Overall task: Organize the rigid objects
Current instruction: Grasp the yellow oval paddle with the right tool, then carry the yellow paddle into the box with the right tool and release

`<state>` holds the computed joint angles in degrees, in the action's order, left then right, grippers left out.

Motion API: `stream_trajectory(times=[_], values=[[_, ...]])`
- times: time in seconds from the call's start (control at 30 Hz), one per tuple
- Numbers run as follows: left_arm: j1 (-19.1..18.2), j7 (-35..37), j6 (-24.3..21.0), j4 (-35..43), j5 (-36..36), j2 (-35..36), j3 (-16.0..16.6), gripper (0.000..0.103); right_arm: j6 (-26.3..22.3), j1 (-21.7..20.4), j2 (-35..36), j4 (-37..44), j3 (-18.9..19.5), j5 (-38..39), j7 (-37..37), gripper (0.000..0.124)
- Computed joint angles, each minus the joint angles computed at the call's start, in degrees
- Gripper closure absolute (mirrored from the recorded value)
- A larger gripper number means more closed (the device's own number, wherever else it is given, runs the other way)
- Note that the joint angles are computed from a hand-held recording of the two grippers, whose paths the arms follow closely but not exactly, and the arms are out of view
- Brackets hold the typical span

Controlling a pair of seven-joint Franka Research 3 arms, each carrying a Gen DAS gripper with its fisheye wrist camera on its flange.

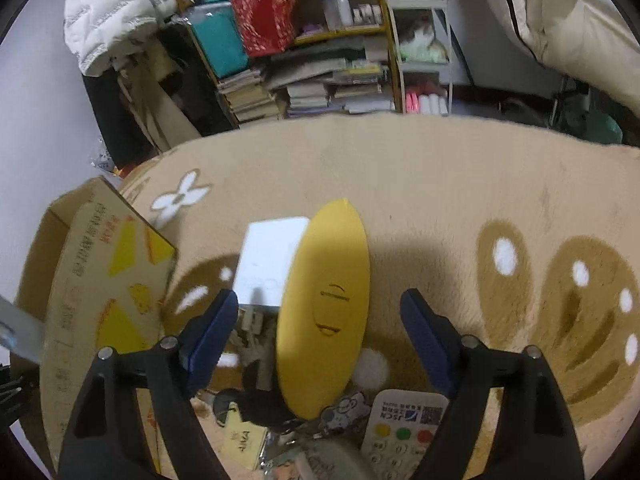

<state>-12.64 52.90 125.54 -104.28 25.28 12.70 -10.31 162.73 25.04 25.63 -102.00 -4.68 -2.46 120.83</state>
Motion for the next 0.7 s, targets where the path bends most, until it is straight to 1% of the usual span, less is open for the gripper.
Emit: stream_trajectory(times=[0.07,0.17,0.2,0.27,0.3,0.33,0.4,0.47,0.57,0.63,0.7], values=[[0.0,0.1,0.0,0.0,0.1,0.0,0.0,0.087,-0.2,-1.1,0.3,-0.1,1.2,1.6,-0.9,0.043],[0.1,0.3,0.0,0.0,-0.1,0.0,0.0,0.087,0.7,-2.7,0.3,-0.5,3.3,4.4,-3.5,0.046],[0.1,0.2,0.1,0.0,-0.1,0.0,0.0,0.087,0.3,-2.4,0.5,-0.2,3.0,4.4,-3.9,0.049],[0.1,0.3,0.0,0.0,-0.1,0.0,0.0,0.086,-1.0,-2.3,1.2,0.6,3.1,4.8,-4.8,0.051],[0.1,0.3,0.0,0.0,-0.1,0.0,0.0,0.086,-1.1,-2.4,1.6,0.8,3.2,5.2,-5.1,0.054],[0.0,0.2,0.1,-0.1,-0.1,0.0,0.0,0.086,-1.0,-2.0,1.8,0.8,3.0,5.3,-4.8,0.060],[0.0,0.3,0.4,-0.3,0.0,-0.2,0.0,0.086,-1.2,-0.5,1.9,0.7,1.3,4.0,-3.3,0.064],[0.1,0.2,0.4,-0.5,0.0,-0.3,0.0,0.086,-1.7,0.1,2.0,1.0,0.6,3.0,-2.8,0.070],[0.0,0.1,0.3,-0.4,0.1,-0.2,0.0,0.086,-2.3,0.4,1.8,0.9,0.2,1.7,-2.6,0.074],[0.0,0.0,0.3,-0.4,0.2,-0.1,0.0,0.086,-2.5,1.4,1.6,0.8,-1.1,-0.1,-0.9,0.080],[0.0,0.1,0.3,-0.4,0.3,-0.1,0.0,0.086,-2.9,2.0,1.4,1.0,-1.8,-1.7,0.3,0.083]])
